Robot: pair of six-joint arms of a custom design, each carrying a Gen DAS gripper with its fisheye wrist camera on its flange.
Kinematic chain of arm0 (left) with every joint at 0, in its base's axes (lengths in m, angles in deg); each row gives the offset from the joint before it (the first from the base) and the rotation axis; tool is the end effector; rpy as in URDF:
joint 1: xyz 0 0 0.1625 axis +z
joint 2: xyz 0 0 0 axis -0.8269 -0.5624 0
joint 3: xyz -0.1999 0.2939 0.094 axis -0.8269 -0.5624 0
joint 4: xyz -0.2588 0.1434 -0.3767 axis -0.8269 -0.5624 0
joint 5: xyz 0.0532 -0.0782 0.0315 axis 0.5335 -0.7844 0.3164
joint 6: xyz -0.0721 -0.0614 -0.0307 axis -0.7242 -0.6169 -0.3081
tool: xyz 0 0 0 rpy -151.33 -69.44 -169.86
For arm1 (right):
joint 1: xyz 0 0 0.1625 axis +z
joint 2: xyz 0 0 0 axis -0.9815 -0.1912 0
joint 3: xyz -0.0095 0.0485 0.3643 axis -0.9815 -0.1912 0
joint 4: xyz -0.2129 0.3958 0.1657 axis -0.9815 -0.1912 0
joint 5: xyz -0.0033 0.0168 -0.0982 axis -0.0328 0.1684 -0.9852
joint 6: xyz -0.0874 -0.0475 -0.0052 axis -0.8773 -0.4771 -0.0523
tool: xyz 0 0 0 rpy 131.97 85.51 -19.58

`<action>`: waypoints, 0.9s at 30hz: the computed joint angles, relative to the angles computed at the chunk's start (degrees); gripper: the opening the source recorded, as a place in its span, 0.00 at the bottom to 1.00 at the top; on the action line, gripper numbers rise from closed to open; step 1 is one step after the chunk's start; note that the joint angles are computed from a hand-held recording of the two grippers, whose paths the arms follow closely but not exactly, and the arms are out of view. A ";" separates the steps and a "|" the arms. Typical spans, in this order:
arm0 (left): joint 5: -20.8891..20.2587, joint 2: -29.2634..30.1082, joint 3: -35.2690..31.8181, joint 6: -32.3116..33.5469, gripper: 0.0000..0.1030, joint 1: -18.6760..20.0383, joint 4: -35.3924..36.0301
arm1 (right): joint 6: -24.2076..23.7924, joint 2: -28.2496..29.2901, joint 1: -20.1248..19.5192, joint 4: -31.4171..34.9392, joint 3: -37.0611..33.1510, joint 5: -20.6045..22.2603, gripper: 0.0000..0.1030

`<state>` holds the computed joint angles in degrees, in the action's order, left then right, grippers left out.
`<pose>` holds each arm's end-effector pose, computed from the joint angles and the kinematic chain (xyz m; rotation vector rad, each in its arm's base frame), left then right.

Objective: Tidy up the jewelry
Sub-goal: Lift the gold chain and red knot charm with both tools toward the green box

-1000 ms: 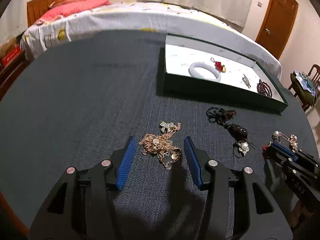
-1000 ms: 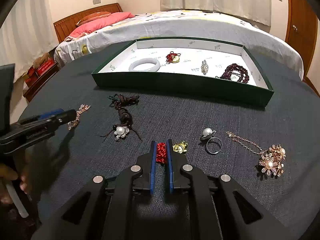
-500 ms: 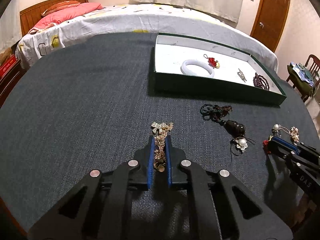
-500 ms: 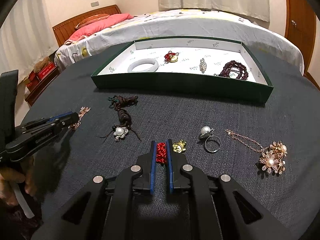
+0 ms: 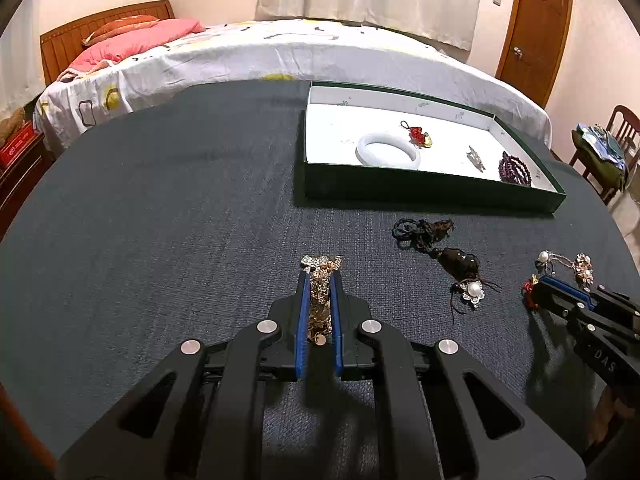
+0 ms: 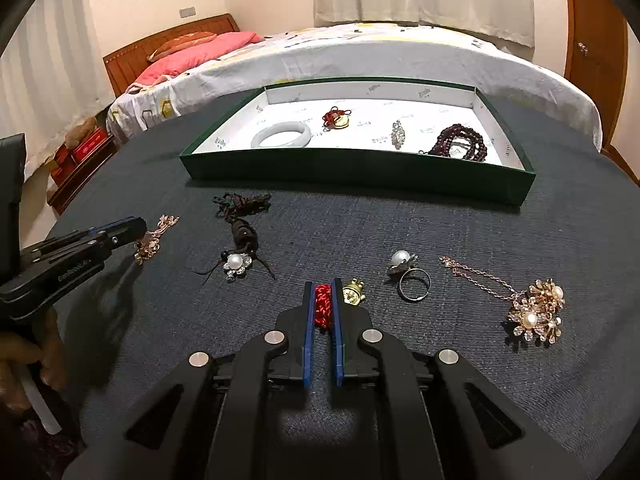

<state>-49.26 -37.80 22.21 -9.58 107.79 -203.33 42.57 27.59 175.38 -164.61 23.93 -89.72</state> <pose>-0.2517 -0.6786 0.1506 0.1420 2.2102 -0.9512 0.1859 -0.7284 0.2041 0.8123 -2.5100 0.6573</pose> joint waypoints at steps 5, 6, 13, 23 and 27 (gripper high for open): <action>0.33 -0.10 0.17 0.47 0.10 -0.24 -0.52 | 0.04 -0.24 0.00 -0.67 0.18 0.05 0.08; 0.36 -0.09 0.15 0.58 0.10 -0.26 -0.60 | 0.03 -0.26 0.03 -0.87 0.17 0.07 0.08; 0.89 -0.22 0.36 2.14 0.10 -0.82 -2.41 | -0.22 -0.83 0.36 -2.33 0.54 0.73 0.07; 2.06 -0.44 0.28 5.94 0.10 -2.20 -7.03 | -0.36 -2.21 1.04 -4.66 0.95 2.62 0.07; 2.41 -0.52 0.09 7.25 0.10 -2.82 -8.46 | -0.41 -2.70 1.19 -5.18 1.12 3.22 0.07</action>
<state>-46.86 -38.33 22.29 -2.33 104.97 -211.79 42.16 24.90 176.57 -169.80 25.05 -86.49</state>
